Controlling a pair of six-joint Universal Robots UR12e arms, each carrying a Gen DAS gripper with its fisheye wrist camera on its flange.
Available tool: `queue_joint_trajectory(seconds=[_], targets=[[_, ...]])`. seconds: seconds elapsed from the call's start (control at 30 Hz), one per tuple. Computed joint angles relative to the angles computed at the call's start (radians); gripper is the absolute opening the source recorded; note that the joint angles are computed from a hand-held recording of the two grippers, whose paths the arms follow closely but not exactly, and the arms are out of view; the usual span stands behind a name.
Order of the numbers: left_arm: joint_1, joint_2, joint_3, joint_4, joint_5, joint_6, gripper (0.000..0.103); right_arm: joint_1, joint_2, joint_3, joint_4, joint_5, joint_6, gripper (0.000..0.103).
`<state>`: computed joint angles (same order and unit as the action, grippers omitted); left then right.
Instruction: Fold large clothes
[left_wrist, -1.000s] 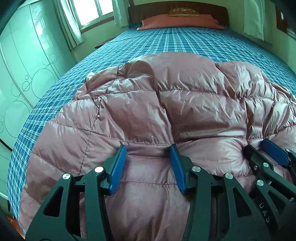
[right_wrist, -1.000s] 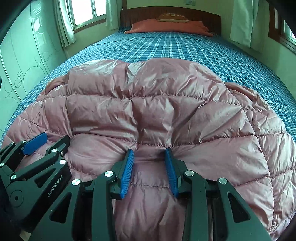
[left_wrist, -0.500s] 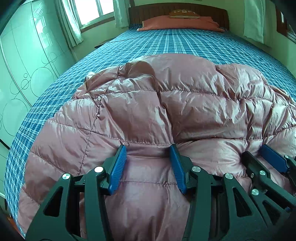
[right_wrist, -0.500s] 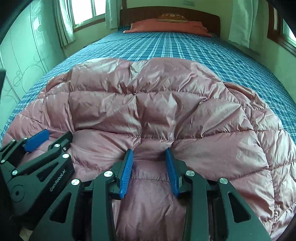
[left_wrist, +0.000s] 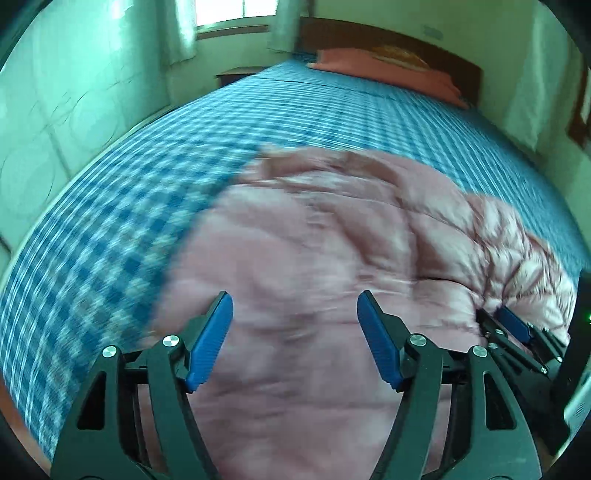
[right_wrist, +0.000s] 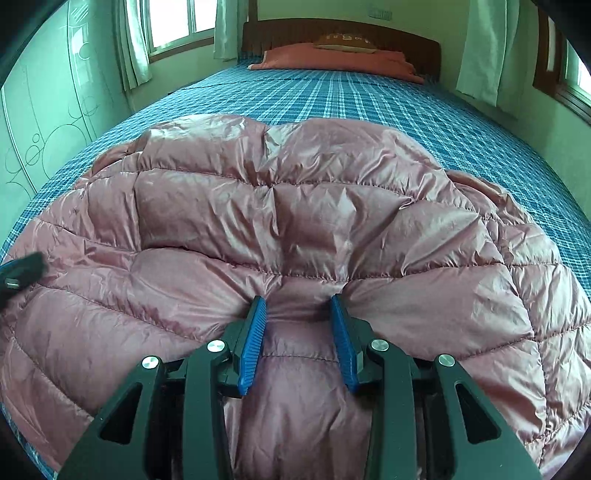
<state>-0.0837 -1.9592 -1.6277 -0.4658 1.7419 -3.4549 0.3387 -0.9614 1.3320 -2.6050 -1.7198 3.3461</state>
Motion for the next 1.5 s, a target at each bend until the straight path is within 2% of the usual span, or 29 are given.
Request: queue_joint_trajectory(seconds=[0.13,0.27,0.43,0.53,0.6,0.9,1.1,1.13,1.17,1.2,1.23,1.27,1.37,1.43,1.5], targets=[[0.055,0.057,-0.075,0.008,-0.022,-0.08,0.072,0.006,-0.001,0.001,-0.001,-0.012,0.001,0.037],[0.101,0.086,-0.131,0.03,-0.109,-0.106,0.072,0.012,0.001,-0.003,0.001,-0.029,-0.004,0.037],[0.156,0.075,-0.155,0.07,-0.37,-0.167,0.073,0.018,0.002,-0.007,0.006,-0.048,-0.01,0.037],[0.169,0.044,-0.133,0.067,-0.479,-0.173,0.073,0.018,0.002,-0.007,0.005,-0.05,-0.01,0.037],[0.171,0.026,-0.116,0.05,-0.509,-0.185,0.074,0.019,0.002,-0.006,0.004,-0.052,-0.009,0.037],[0.158,-0.018,-0.076,0.067,-0.515,-0.183,0.075,0.02,0.001,-0.004,0.002,-0.054,-0.009,0.038],[0.162,-0.017,-0.074,0.061,-0.517,-0.167,0.075,0.018,-0.002,0.002,-0.005,-0.052,-0.01,0.038],[0.161,-0.017,-0.073,0.064,-0.513,-0.159,0.069,0.018,-0.002,0.002,-0.005,-0.053,-0.011,0.038],[0.16,-0.018,-0.07,0.063,-0.515,-0.146,0.056,0.018,-0.002,0.002,-0.004,-0.052,-0.011,0.038],[0.161,-0.019,-0.068,0.063,-0.534,-0.138,0.049,0.017,-0.003,0.001,-0.003,-0.052,-0.009,0.038],[0.162,-0.019,-0.067,0.064,-0.551,-0.138,0.036,0.018,-0.003,0.001,-0.003,-0.054,-0.008,0.039],[0.16,-0.018,-0.065,0.065,-0.554,-0.134,0.029,0.017,-0.004,0.002,-0.003,-0.055,-0.005,0.04],[0.14,-0.005,-0.056,0.073,-0.499,-0.088,0.019,0.014,-0.006,0.001,0.001,-0.052,-0.002,0.042],[0.124,0.004,-0.05,0.089,-0.46,-0.058,0.017,0.013,-0.006,0.001,0.005,-0.054,0.001,0.045],[0.114,0.01,-0.044,0.104,-0.45,-0.046,0.016,0.01,-0.005,-0.004,0.011,-0.049,0.0,0.045]])
